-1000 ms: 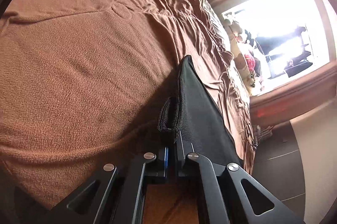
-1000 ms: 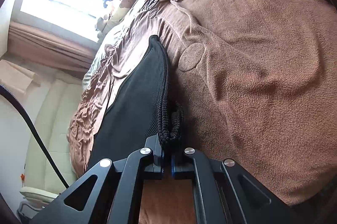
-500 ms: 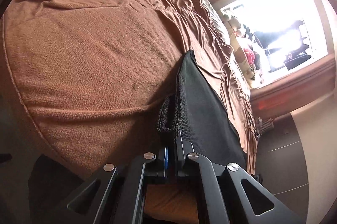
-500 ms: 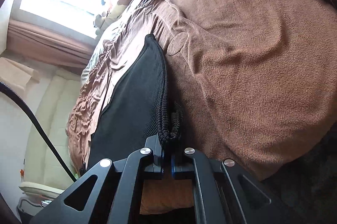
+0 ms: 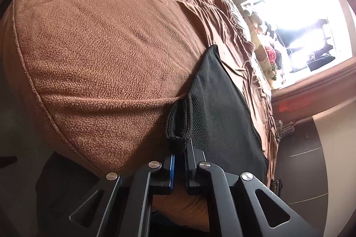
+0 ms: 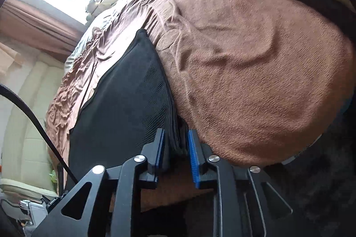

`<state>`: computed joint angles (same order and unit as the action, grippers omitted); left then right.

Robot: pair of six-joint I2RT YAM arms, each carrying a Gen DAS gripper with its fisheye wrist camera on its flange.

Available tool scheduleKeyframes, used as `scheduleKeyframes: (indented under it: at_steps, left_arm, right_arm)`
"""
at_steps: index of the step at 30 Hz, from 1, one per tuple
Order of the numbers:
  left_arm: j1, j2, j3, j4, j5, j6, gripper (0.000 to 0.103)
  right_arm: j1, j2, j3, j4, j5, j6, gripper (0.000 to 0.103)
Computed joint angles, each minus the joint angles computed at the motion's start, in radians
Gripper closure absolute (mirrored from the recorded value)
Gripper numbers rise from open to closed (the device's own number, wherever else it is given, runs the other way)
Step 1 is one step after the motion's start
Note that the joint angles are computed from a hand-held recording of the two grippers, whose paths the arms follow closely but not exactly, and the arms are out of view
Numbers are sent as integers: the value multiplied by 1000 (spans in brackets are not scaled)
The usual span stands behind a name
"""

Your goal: Fold small clothes

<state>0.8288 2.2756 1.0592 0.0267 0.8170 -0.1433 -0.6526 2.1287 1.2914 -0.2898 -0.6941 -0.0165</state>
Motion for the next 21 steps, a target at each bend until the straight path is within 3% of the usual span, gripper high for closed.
scheduleKeyframes:
  at_steps: [2, 4, 11, 21]
  left_arm:
    - [-4, 10, 9, -11, -8, 4, 94]
    - [-4, 23, 16, -11, -7, -3, 92]
    - [3, 51, 28, -3, -3, -17, 90]
    - [9, 59, 19, 23, 7, -55, 90]
  right_arm:
    - [1, -32, -7, 18, 21, 11, 58]
    - [12, -71, -22, 39, 31, 17, 52]
    - [129, -150, -46, 63, 56, -44, 52]
    - [391, -63, 71, 11, 159, -119, 52]
